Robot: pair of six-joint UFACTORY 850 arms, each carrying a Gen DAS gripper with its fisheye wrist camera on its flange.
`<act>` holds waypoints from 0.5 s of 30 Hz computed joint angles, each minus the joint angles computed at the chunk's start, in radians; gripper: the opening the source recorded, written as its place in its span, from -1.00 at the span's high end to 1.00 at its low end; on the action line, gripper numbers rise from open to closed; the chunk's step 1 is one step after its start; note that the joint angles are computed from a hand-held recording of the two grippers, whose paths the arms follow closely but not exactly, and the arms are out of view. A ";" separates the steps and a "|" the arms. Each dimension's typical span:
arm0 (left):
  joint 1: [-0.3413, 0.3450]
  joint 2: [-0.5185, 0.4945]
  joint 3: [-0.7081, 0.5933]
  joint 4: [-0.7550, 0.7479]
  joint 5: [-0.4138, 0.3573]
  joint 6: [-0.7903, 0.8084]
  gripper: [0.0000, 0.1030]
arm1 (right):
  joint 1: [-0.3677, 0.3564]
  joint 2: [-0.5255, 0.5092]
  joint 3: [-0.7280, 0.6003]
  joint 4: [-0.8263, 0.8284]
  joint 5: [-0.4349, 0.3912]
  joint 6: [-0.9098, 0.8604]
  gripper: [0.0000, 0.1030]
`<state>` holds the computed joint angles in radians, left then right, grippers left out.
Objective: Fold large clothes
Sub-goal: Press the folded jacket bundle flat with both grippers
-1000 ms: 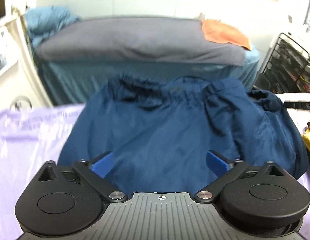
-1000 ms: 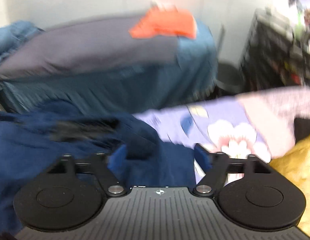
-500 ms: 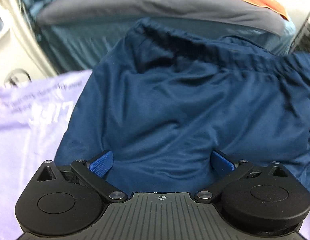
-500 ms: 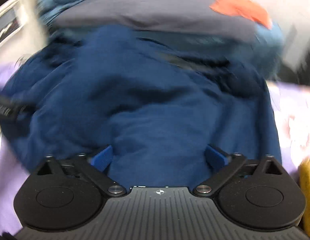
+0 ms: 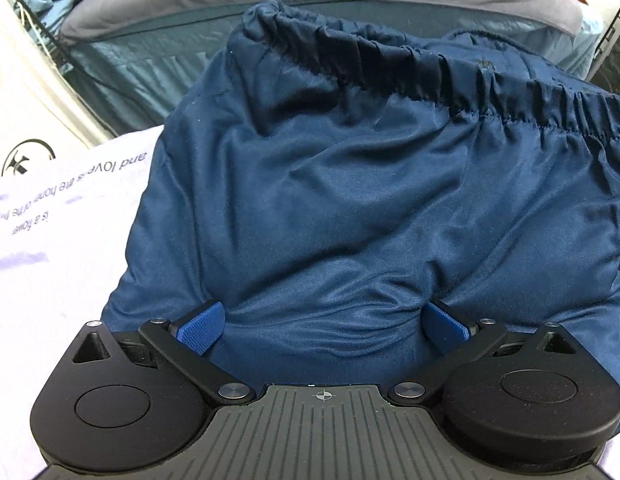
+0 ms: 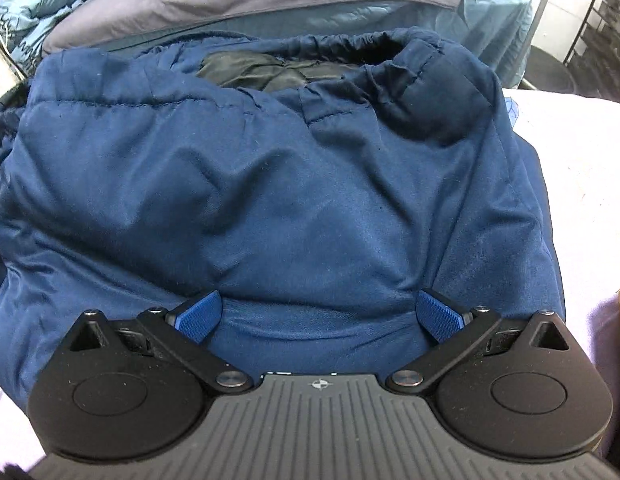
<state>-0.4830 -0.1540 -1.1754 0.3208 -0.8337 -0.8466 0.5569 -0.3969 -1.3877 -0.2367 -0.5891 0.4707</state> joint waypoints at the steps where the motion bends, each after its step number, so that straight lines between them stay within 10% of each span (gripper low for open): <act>1: -0.001 -0.003 -0.002 0.001 0.000 0.000 -1.00 | 0.002 0.003 0.000 -0.009 -0.002 0.007 -1.00; 15: -0.020 0.133 0.104 0.105 0.055 -0.031 -1.00 | -0.042 0.044 0.033 0.076 0.021 -0.102 -0.99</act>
